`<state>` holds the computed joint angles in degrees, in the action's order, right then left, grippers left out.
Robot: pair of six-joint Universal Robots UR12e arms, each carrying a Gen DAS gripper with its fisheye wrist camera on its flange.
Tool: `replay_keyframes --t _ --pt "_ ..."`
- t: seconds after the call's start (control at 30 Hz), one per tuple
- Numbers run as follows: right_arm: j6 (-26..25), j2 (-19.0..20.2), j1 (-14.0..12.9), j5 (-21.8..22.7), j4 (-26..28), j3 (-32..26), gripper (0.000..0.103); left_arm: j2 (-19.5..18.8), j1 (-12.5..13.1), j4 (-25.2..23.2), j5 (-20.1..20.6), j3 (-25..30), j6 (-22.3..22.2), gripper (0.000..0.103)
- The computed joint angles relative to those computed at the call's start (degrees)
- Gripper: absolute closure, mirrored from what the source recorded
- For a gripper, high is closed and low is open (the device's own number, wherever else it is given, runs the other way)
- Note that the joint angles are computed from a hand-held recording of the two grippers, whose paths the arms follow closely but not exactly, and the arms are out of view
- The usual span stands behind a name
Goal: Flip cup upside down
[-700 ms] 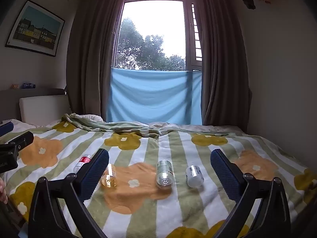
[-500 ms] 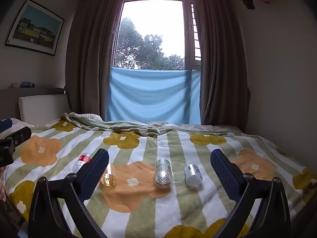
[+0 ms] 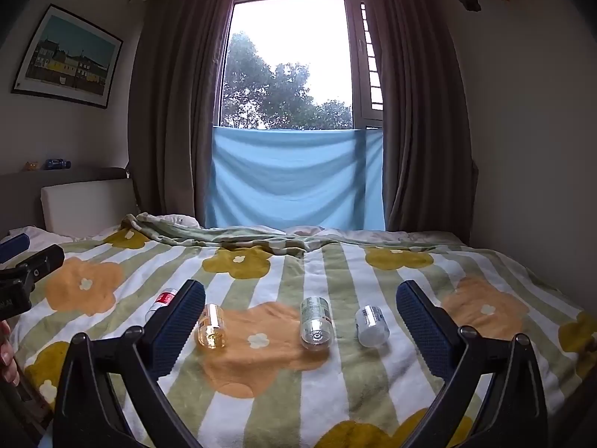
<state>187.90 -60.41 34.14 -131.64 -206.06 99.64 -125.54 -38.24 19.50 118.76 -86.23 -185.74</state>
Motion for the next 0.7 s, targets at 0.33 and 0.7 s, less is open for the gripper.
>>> replay_keyframes --t 0.33,0.7 --pt "0.3 -0.05 -0.02 0.8 0.75 -0.21 0.001 -0.3 -0.01 0.18 0.09 -0.14 -0.29 0.0" --pt "1.99 -0.11 -0.42 2.29 2.65 -0.11 0.001 -0.22 0.21 -0.05 -1.0 -0.46 -0.31 0.0"
